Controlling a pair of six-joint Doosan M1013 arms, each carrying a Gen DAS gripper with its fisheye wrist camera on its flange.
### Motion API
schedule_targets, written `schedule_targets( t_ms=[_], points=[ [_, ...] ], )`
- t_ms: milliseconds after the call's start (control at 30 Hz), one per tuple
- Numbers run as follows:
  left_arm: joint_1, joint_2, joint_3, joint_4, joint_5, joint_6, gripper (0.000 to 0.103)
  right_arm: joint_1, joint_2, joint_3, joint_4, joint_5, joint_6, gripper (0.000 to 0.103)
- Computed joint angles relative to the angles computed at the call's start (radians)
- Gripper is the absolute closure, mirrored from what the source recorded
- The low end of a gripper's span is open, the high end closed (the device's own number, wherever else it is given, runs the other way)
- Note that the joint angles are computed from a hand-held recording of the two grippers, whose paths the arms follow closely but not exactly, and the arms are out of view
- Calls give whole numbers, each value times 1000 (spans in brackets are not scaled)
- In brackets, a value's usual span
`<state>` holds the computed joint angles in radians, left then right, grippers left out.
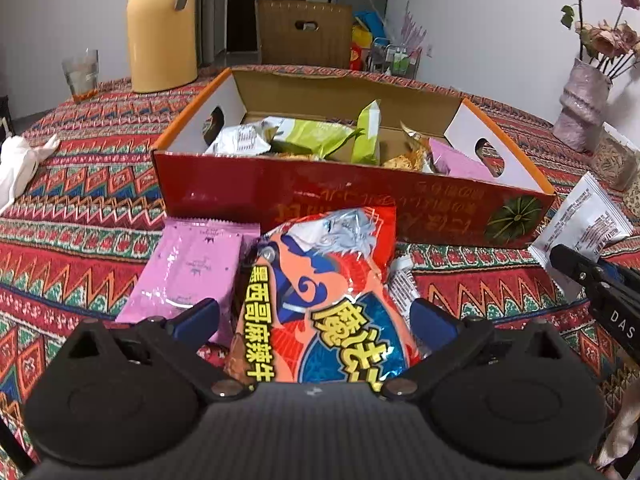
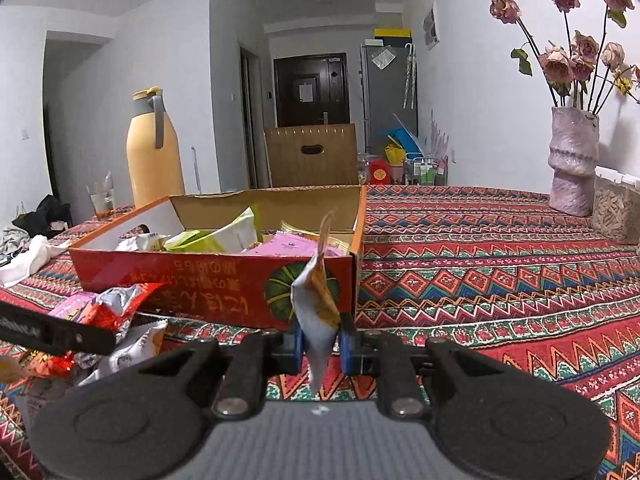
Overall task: Organize snacks
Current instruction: 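Grasp the orange-blue chip bag with the left gripper while the right gripper holds its packet, then lift the chip bag and white packet and carry them over the box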
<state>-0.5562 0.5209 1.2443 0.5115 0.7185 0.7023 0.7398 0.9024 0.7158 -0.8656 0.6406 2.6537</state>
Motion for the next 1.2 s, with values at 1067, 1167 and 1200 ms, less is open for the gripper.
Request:
schedule_targets(
  t_ms=[1067,1167,1200],
  points=[
    [-44,-59,85,324,-91,-171,38,11,0,-4,-64,24,52,86],
    [-49,-64,87,389,-103,-210,41,14,-11,6,-94,5,78,86],
    [-50,-65,86,415,-106,-227,51,15,-11,3,-102,1,80,86]
  ],
)
